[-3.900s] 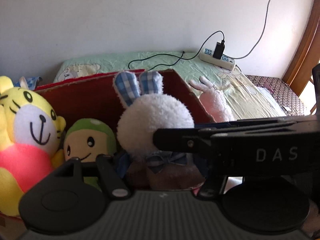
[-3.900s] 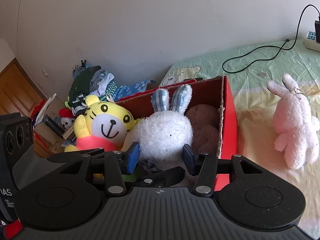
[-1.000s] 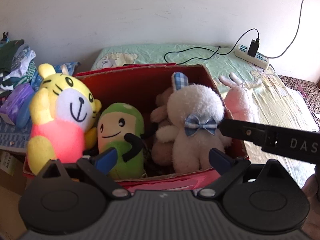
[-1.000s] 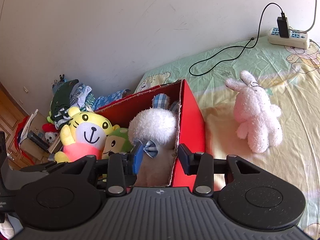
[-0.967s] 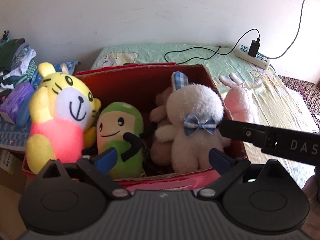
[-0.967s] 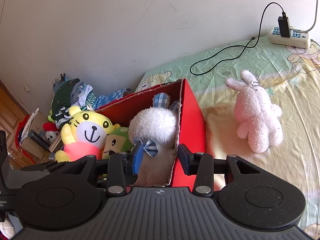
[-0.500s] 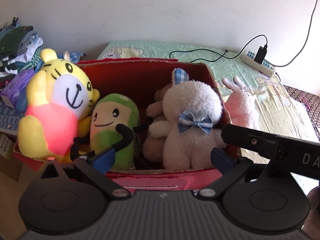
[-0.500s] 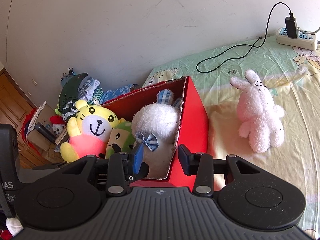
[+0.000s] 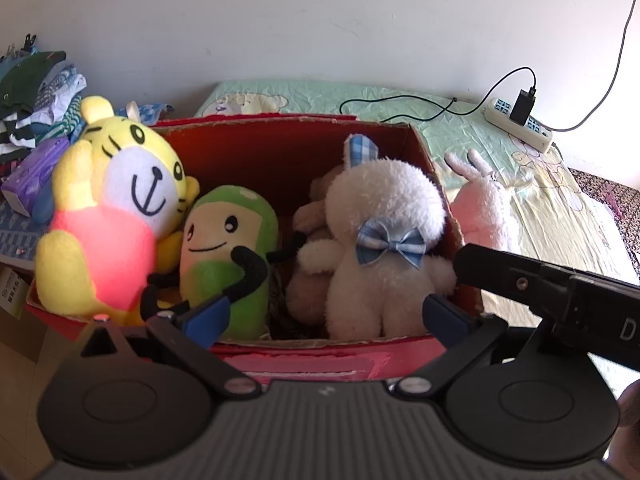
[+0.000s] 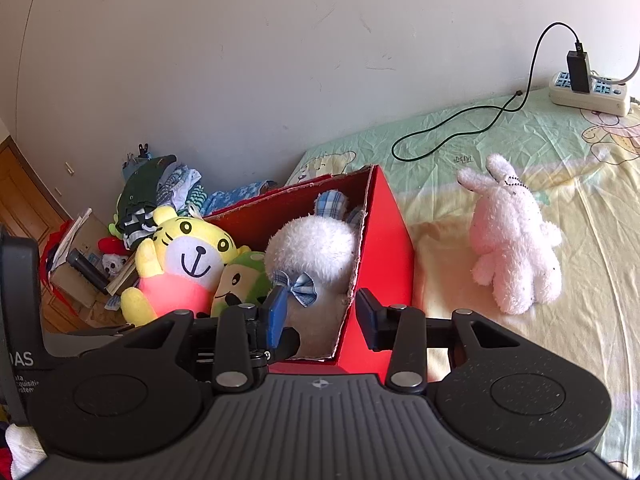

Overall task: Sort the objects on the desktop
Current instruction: 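Raise the right gripper out of the red box, then move the right gripper to the second white bunny on the bed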

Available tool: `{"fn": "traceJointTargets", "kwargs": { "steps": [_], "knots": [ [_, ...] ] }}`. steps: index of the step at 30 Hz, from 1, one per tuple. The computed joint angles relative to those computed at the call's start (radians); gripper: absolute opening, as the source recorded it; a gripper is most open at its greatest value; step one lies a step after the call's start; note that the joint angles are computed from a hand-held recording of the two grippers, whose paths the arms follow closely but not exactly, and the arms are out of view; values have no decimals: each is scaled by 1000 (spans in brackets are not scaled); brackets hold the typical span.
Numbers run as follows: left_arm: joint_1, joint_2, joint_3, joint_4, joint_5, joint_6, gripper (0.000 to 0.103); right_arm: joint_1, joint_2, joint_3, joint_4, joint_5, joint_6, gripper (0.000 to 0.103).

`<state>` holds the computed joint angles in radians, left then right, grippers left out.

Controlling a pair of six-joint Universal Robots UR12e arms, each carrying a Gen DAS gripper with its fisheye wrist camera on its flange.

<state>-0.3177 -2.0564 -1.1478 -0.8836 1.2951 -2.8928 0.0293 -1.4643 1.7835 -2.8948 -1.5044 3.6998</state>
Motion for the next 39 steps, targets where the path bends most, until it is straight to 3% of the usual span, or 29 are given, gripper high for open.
{"fn": "traceJointTargets", "kwargs": {
  "steps": [13,24,34,39],
  "knots": [
    [1,-18,51,-81,0,-3,101,-24,-22,26,-11,26,38,42],
    [-24,-6,64,0,64,-41,101,-88,-66,73,5,69,66,42],
    [-78,-7,64,37,-7,26,101,-171,-114,132,41,97,85,42],
    [-115,-34,87,-1,-43,54,101,-228,-139,172,55,136,122,42]
  ]
}}
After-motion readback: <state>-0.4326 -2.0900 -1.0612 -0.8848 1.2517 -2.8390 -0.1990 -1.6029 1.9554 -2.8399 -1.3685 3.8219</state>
